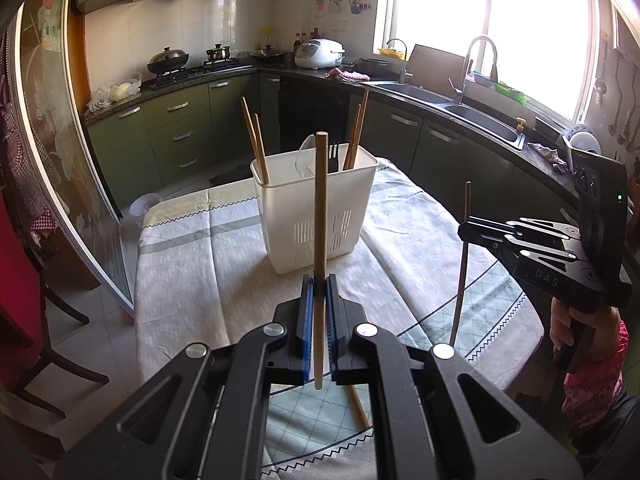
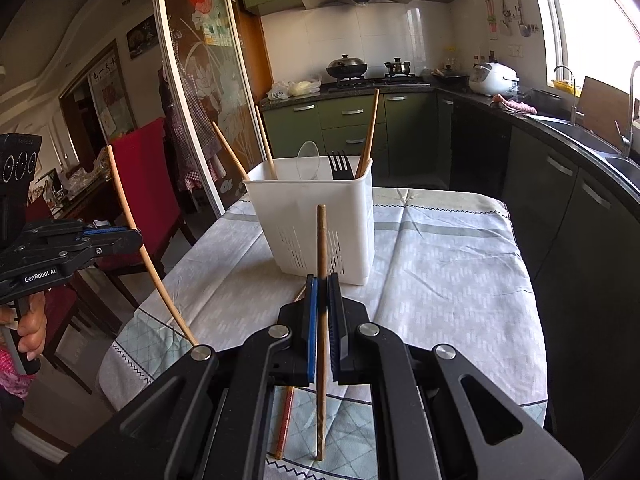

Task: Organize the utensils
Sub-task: 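Drop the chopstick into the white basket with the left gripper while the right gripper does likewise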

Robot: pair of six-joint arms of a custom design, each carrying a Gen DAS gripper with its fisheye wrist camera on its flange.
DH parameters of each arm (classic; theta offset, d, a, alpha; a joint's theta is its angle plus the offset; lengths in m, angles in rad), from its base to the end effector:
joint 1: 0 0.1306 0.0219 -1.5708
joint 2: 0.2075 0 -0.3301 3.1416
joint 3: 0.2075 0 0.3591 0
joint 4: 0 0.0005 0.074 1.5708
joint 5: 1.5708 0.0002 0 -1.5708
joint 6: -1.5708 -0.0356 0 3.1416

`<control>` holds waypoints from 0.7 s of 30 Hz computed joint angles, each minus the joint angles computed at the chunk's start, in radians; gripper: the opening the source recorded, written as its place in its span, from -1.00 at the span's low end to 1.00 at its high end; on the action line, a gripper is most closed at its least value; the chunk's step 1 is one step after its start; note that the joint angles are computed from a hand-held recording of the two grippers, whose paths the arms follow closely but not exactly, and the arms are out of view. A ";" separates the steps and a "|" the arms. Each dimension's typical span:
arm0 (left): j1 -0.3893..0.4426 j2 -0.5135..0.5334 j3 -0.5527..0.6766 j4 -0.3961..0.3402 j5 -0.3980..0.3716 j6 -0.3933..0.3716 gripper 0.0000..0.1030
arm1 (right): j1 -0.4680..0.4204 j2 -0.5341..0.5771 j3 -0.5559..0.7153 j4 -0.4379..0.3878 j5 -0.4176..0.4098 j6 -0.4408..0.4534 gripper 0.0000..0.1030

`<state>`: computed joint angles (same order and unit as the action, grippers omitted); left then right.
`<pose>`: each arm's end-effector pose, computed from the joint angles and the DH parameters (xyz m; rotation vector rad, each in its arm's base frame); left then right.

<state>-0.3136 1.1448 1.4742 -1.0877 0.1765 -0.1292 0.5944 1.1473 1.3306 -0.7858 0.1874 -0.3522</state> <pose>0.3491 -0.1203 0.4939 0.5986 2.2552 -0.2978 0.3303 0.2147 0.4566 -0.1563 2.1756 0.3400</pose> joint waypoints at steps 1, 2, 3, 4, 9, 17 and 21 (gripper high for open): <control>-0.001 0.002 0.006 -0.002 0.004 0.001 -0.88 | 0.000 -0.005 -0.004 0.000 0.000 0.001 -0.89; -0.001 0.007 0.020 -0.007 0.010 0.003 -0.88 | 0.000 -0.010 -0.007 -0.001 0.000 0.000 -0.88; -0.002 0.013 0.035 -0.013 0.017 0.006 -0.88 | -0.001 -0.013 -0.014 0.002 -0.003 0.000 -0.88; -0.004 0.019 0.051 -0.016 0.021 0.007 -0.88 | -0.006 -0.008 -0.014 0.009 -0.008 0.000 -0.89; -0.023 0.067 0.172 -0.022 0.014 0.015 -0.88 | -0.010 -0.032 -0.033 0.012 -0.010 -0.004 -0.88; -0.050 0.249 0.470 0.043 -0.059 0.089 -0.88 | -0.022 -0.063 -0.067 0.024 -0.021 -0.015 -0.88; -0.064 0.330 0.535 0.108 -0.126 0.119 -0.88 | -0.025 -0.071 -0.076 0.028 -0.031 -0.017 -0.88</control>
<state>-0.3776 1.4750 2.0090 -0.9798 0.0505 -0.0106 0.5695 1.0764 1.2541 -0.7583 0.1563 -0.3694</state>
